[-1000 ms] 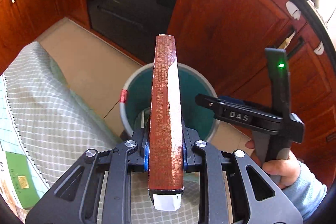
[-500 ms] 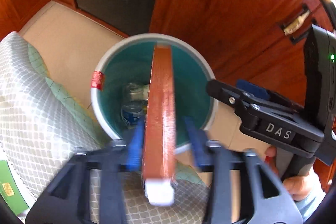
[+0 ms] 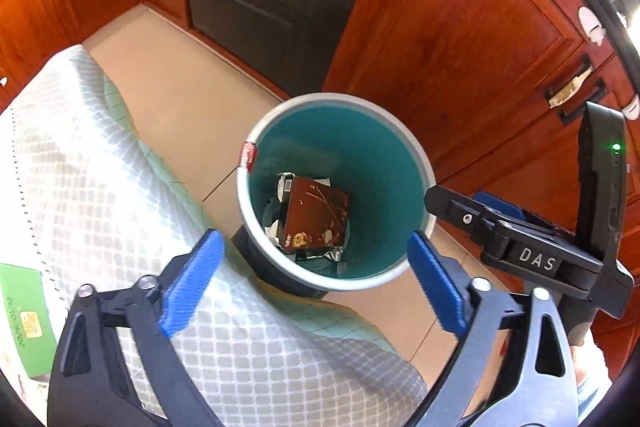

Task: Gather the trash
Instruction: 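Move both tools back over the table toward the melon skin and husks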

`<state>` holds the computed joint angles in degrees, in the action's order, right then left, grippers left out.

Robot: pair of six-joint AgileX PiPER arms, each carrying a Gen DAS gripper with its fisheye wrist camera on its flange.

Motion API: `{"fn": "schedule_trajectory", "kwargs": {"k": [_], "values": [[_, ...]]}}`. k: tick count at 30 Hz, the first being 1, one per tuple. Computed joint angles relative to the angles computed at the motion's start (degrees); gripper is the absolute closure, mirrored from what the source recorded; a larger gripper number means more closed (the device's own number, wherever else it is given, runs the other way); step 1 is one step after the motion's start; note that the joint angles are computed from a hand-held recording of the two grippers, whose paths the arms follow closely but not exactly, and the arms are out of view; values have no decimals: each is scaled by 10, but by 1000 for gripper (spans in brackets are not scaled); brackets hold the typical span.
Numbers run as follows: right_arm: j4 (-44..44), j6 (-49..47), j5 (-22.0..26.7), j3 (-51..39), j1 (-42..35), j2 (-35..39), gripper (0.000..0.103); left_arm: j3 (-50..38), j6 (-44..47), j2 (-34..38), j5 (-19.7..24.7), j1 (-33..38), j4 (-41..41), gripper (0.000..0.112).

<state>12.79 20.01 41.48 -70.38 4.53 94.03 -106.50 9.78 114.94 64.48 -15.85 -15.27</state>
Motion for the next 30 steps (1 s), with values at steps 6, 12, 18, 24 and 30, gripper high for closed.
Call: {"fn": "schedule_trajectory", "kwargs": {"k": [6,12,18,24,30], "values": [[-55,50,27,-12,50,-22,7,92,14,-77,-20,23,-15,14],[-95,92,57,-27,129,-47,7,202,45,-169,-42,76,-40,14],[-123,129,91,-66,228,-40,7,295,103,-258,-36,173,-63,13],[-160,183,118,-126,327,-2,7,352,193,-318,-8,314,-89,13],[-183,215,149,-209,407,58,7,366,301,-332,28,468,-113,13]]}}
